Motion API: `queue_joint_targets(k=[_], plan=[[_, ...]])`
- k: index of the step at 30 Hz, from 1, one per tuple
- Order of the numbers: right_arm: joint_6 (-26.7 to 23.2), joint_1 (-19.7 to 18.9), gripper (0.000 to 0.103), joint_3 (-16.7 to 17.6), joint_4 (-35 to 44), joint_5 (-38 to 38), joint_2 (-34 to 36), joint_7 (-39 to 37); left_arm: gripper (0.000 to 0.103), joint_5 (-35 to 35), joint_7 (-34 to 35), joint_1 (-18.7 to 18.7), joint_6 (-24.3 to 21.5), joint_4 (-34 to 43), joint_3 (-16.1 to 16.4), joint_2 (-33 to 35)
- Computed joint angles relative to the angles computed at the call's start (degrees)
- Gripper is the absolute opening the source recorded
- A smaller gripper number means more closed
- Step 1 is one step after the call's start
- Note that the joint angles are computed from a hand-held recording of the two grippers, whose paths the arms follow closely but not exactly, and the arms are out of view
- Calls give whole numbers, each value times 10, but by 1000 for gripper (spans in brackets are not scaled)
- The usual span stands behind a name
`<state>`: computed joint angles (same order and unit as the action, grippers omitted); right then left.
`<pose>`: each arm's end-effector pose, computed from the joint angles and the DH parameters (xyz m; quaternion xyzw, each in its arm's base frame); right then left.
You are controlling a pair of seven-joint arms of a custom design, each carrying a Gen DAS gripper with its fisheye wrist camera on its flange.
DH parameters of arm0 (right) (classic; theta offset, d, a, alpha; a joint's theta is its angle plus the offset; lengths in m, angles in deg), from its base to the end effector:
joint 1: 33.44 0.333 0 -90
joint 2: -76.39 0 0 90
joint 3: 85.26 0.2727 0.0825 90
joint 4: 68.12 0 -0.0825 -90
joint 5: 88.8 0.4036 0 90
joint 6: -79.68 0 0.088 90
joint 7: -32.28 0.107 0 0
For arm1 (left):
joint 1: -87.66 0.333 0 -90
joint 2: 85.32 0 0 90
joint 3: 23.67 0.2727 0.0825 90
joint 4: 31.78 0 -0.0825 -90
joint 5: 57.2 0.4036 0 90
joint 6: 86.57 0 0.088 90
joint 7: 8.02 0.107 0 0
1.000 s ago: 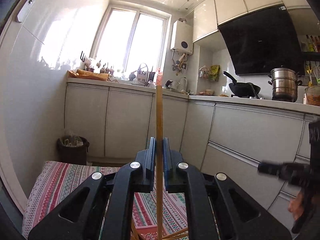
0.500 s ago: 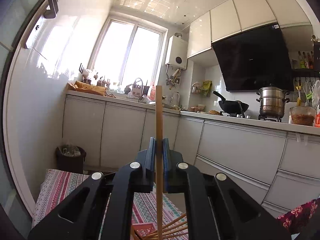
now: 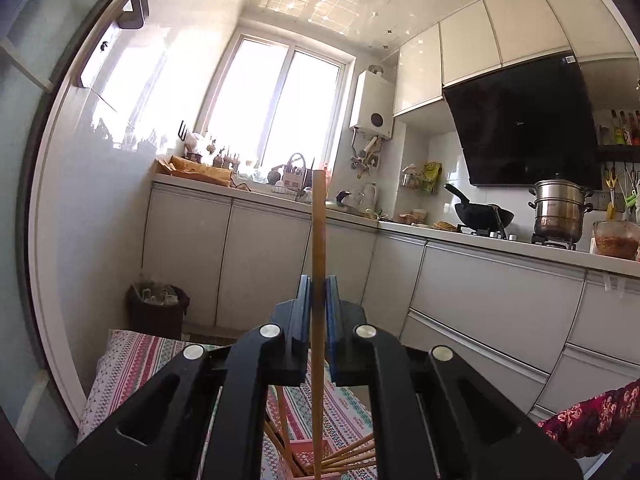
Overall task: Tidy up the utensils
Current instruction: 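Grasp another black chopstick with the right tool while the left tool holds its bamboo chopstick, then lower both chopsticks into the pink holder and open both tools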
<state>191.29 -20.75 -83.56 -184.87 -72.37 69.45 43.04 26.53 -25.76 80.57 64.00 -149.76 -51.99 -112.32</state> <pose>0.5269 0.1551 0.4528 -0.9910 0.0192 0.0135 0.1321 0.3762 -0.3545 0.6516 -0.5340 0.4655 -0.5531 0.4384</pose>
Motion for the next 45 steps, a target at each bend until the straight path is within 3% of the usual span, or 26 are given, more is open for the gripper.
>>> queue_joint_targets(k=[2,7,12,16,22,29,33,38,45], plan=[[6,-3,61,-2,-11,6,-10,17,6,-3,1,-1,0,-3,2,-3],[8,-2,22,4,-53,-10,-59,85,6,-9,-3,1,5,-8,2,-12],[29,3,8,18,-100,-55,-112,145,6,-10,-8,4,6,-15,-2,-28],[47,2,7,23,-155,-64,-166,227,6,-15,-15,10,20,-24,-1,-43],[79,-5,7,10,-177,-27,-188,354,6,-13,-34,25,42,-33,-7,-69],[236,-1,7,-17,-242,57,-269,391,6,-19,-37,41,58,-28,-19,-64],[306,4,7,-17,-214,84,-248,429,6,-20,-34,44,57,-21,-24,-56],[389,-17,7,-4,-203,80,-228,533,6,-17,-35,44,57,-17,-25,-45],[497,14,7,-42,-160,130,-199,562,6,-8,-26,36,40,5,-25,-6]])
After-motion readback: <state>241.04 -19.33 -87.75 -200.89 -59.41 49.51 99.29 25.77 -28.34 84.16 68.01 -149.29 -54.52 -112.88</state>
